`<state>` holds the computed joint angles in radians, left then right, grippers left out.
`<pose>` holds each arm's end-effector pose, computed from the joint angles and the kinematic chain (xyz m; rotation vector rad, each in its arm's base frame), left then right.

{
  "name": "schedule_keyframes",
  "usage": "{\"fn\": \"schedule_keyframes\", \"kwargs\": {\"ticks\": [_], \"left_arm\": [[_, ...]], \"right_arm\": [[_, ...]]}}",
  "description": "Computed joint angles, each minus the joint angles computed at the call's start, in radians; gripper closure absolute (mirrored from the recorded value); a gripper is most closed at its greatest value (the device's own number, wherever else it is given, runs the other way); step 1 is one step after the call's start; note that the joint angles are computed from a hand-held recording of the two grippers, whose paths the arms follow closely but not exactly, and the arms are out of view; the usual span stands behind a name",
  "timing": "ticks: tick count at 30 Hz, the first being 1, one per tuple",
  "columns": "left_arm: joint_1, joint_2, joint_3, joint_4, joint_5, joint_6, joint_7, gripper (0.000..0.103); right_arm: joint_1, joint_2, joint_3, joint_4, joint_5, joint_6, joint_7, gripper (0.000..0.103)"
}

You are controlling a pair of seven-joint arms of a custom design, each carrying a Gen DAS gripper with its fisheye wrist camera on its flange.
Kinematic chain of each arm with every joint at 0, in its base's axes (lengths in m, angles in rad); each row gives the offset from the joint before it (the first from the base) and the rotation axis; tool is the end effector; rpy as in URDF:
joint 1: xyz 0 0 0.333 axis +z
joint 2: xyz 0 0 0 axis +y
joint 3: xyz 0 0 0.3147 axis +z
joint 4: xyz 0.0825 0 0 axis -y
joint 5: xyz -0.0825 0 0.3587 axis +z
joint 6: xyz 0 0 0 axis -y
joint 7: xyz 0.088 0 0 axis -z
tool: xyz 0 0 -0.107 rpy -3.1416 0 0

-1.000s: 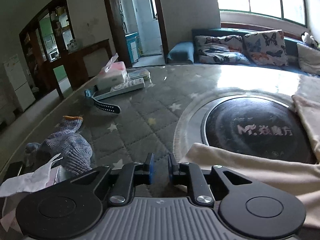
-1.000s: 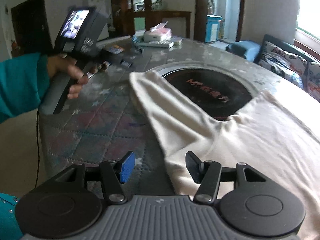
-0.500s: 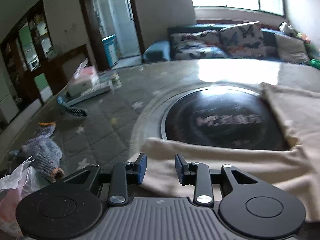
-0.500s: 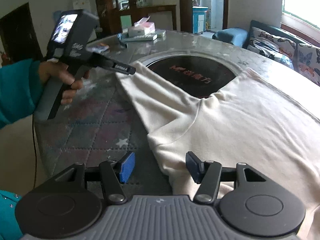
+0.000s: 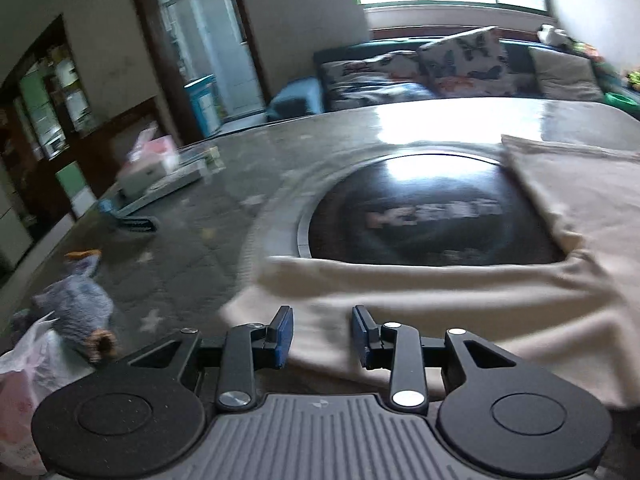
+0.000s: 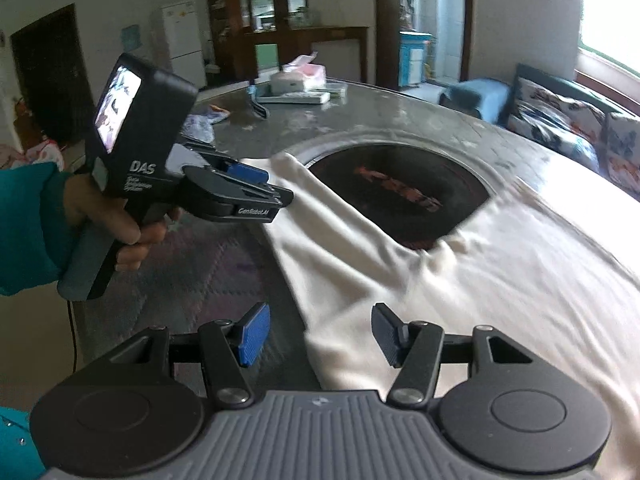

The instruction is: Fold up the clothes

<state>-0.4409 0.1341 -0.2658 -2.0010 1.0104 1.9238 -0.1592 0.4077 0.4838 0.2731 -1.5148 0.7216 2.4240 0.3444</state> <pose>0.4608 -0.3099 0.4168 -1.9771 1.1127 -0.2431 0.5666 0.4163 0.4495 -2.3282 0.2092 -0.0123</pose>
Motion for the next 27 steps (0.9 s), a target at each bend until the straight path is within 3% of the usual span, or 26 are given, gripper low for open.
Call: {"fn": "schedule_keyframes", "kwargs": {"ticks": [7,13,17,23,27], "left_arm": [[0.021,-0.006,0.010,-0.012,0.009,-0.013,0.010,0.066],[0.030,0.001,0.016,-0.004,0.011,-0.019,0.013,0.065],[0.028,-0.041,0.007,-0.035,0.004,-0.008,-0.065,0.063],[0.017,-0.081,-0.021,-0.067,-0.057,-0.075,-0.203,0.055],[0.028,-0.097,-0.022,-0.090,-0.070,-0.050,-0.242,0.056]], "right_arm": [[0.053,0.102,-0.003,0.116,-0.071,-0.019,0.071,0.044],[0.038,0.088,0.030,0.088,-0.058,-0.045,0.023,0.043],[0.031,0.066,0.039,0.061,-0.031,-0.069,-0.033,0.044],[0.024,0.042,0.028,0.050,0.008,-0.057,-0.063,0.044],[0.030,0.044,0.012,0.060,0.004,-0.040,-0.032,0.044]]}}
